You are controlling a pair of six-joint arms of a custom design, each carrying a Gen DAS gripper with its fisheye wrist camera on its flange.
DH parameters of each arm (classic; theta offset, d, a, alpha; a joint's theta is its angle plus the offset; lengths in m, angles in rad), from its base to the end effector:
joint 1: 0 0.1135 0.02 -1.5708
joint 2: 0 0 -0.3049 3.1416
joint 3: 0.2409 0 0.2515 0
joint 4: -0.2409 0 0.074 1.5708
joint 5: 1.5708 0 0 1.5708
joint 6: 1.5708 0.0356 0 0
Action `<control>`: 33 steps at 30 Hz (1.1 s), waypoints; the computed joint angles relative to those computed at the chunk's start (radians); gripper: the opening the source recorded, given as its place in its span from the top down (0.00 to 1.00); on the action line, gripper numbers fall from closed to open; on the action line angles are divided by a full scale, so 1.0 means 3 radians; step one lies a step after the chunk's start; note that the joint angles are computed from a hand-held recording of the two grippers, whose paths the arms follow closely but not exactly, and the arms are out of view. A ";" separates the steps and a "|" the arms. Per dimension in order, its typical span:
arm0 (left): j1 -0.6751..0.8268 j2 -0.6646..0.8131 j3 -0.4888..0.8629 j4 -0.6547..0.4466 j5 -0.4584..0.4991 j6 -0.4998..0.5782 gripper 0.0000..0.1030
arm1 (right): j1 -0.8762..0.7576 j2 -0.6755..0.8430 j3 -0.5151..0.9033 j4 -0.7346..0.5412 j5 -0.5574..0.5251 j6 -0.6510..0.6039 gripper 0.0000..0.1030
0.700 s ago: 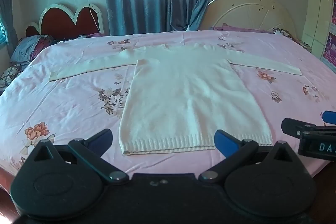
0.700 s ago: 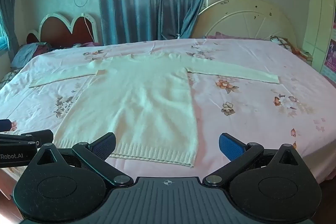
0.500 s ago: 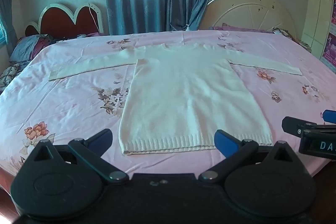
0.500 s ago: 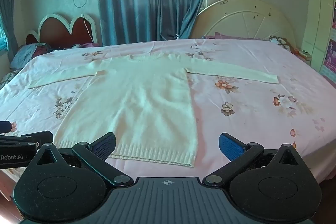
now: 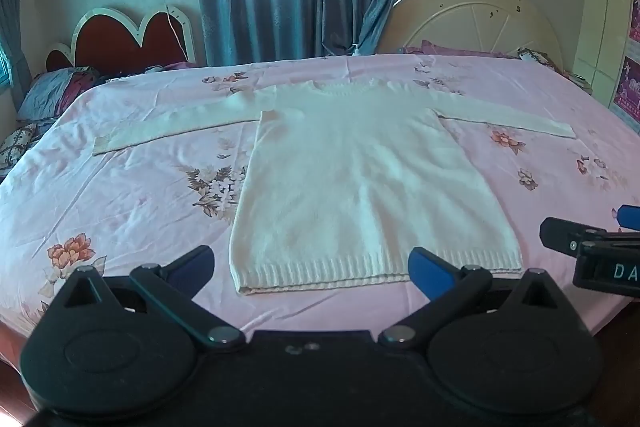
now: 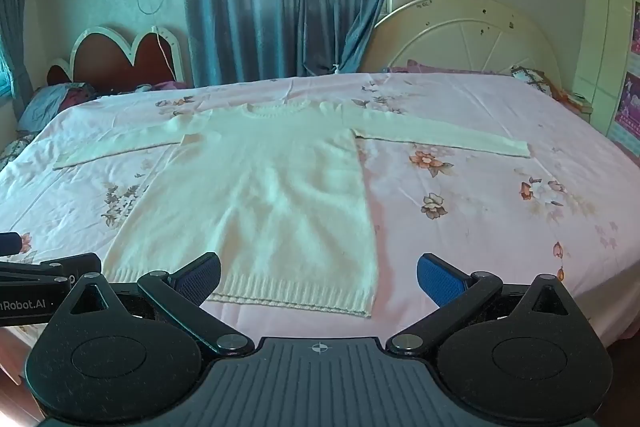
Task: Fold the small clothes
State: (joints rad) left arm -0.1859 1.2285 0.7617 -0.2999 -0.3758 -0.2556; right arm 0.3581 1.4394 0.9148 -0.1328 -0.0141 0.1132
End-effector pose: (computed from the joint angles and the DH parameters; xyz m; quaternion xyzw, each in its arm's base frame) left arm 0.2382 -0.0315 0.2701 -0.1045 0.9010 0.0836 0.4127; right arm 0.2885 0.1085 0.2784 -0.1127 0.8904 0.1091 0.4273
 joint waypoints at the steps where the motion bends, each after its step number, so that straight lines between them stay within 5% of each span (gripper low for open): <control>1: -0.0012 0.0009 0.0019 -0.0019 -0.0014 -0.0015 0.00 | -0.0002 0.0001 -0.0001 0.0001 -0.0007 0.0000 0.00; 33: 0.0035 0.0005 0.0038 -0.0047 -0.0026 0.0038 0.00 | 0.0077 0.0057 0.0010 0.0047 0.0040 0.0049 0.00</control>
State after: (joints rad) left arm -0.1754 1.2299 0.7730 -0.3140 -0.3835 -0.2443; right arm 0.3811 1.4565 0.9179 -0.1187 -0.0021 0.1281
